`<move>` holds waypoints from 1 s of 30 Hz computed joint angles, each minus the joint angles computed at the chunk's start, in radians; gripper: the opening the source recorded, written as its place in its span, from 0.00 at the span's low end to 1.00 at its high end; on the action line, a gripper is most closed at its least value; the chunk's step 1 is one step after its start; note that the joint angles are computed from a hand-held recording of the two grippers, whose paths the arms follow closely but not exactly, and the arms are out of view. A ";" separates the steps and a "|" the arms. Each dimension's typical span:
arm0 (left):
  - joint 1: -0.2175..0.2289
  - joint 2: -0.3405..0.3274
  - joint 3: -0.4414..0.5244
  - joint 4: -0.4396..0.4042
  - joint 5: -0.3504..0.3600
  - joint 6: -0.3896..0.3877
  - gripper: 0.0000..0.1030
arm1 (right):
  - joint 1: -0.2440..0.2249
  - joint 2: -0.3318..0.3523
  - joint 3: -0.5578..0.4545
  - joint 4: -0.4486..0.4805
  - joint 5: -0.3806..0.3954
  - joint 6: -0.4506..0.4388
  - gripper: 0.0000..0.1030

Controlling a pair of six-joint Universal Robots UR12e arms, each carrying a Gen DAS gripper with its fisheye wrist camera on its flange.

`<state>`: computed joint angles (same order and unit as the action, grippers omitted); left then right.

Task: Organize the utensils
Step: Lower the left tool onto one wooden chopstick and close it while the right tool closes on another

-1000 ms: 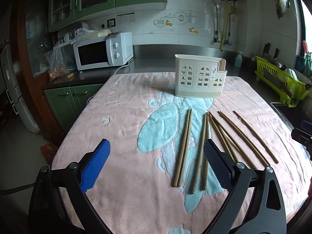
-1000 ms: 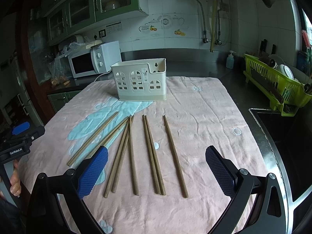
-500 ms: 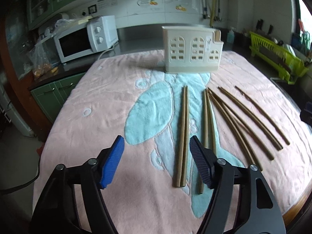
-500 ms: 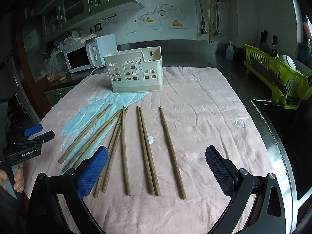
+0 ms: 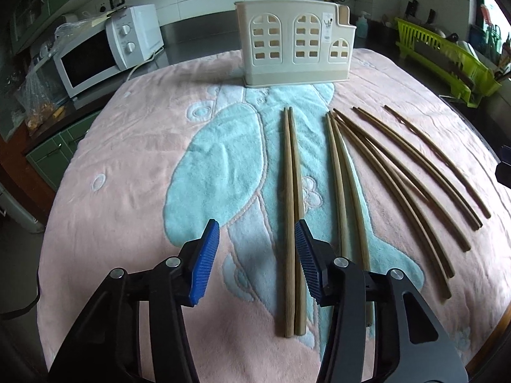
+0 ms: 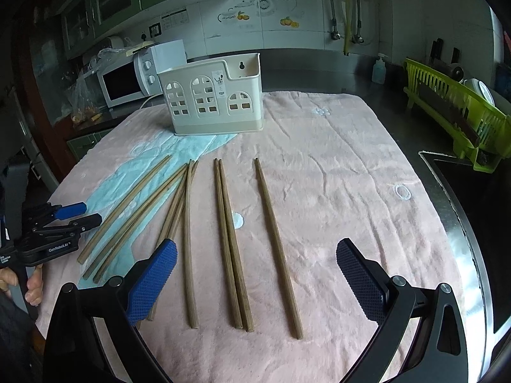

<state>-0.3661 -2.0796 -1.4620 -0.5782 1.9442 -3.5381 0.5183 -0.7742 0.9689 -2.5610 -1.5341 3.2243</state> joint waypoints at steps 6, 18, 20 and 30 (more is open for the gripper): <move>0.006 -0.009 0.007 -0.012 -0.018 0.015 0.45 | -0.003 0.010 -0.015 0.019 0.000 0.003 0.94; 0.009 -0.022 0.019 -0.011 -0.040 0.036 0.29 | -0.002 0.027 -0.039 0.052 -0.002 -0.009 0.94; 0.008 -0.023 0.020 -0.010 -0.032 0.034 0.25 | -0.003 0.029 -0.042 0.056 -0.006 -0.012 0.93; 0.003 -0.027 0.021 -0.001 -0.019 0.012 0.17 | -0.012 0.042 -0.060 0.088 -0.001 -0.035 0.73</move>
